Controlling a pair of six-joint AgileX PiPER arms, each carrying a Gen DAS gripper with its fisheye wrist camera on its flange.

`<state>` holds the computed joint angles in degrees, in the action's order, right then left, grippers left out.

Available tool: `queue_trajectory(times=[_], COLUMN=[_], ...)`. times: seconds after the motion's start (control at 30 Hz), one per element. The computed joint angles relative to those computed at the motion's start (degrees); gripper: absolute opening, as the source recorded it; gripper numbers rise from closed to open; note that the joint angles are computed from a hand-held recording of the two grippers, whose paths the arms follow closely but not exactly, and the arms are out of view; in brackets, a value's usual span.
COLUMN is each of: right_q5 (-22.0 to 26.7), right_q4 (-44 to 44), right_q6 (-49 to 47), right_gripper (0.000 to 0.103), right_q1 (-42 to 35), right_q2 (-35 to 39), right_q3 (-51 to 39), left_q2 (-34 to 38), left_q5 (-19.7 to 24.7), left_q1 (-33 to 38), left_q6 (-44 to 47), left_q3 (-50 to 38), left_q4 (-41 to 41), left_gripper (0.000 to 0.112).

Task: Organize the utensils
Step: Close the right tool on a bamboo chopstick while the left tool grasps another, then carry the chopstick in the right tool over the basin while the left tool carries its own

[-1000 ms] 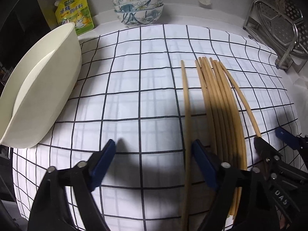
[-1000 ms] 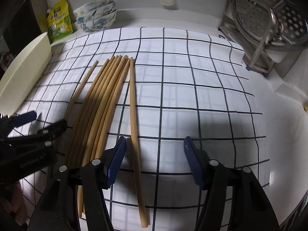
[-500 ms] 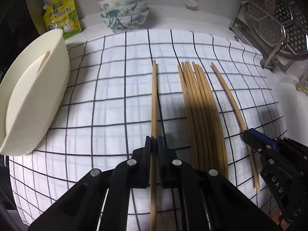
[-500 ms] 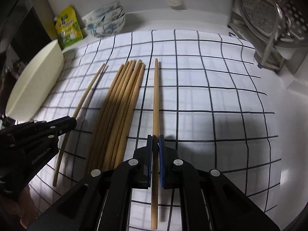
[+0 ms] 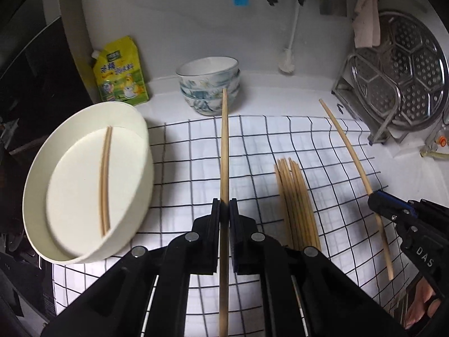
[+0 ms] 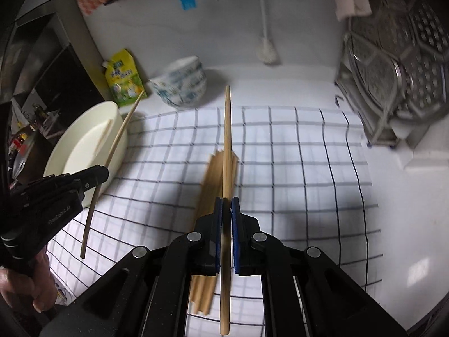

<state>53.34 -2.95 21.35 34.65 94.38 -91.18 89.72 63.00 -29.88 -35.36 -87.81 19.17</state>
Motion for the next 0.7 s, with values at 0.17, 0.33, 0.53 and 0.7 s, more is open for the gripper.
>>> queue_trajectory(times=[0.17, 0.33, 0.53, 0.7], right_q5=[2.79, 6.22, 10.54, 13.38], right_q4=[-0.54, -0.59, -2.19, -2.75], right_q6=[-0.61, -0.91, -0.49, 1.64], right_gripper=[0.006, 0.006, 0.006, 0.006], right_q1=[2.25, 4.68, 7.9, 10.85], right_q2=[4.04, 8.82, 15.24, 20.49], right_q3=[-7.49, -16.19, -28.41, -37.57], left_q2=[-2.59, -5.37, -9.72, -13.49], left_q5=[0.31, 0.53, 0.93, 0.74], left_q1=[2.72, 6.13, 11.26, 16.2], left_q6=[0.93, 2.78, 6.1, 10.0], left_q3=[1.27, 2.07, 2.47, 4.11], left_q4=[0.07, -1.0, -1.96, -3.37], left_gripper=[0.007, 0.007, 0.007, 0.007])
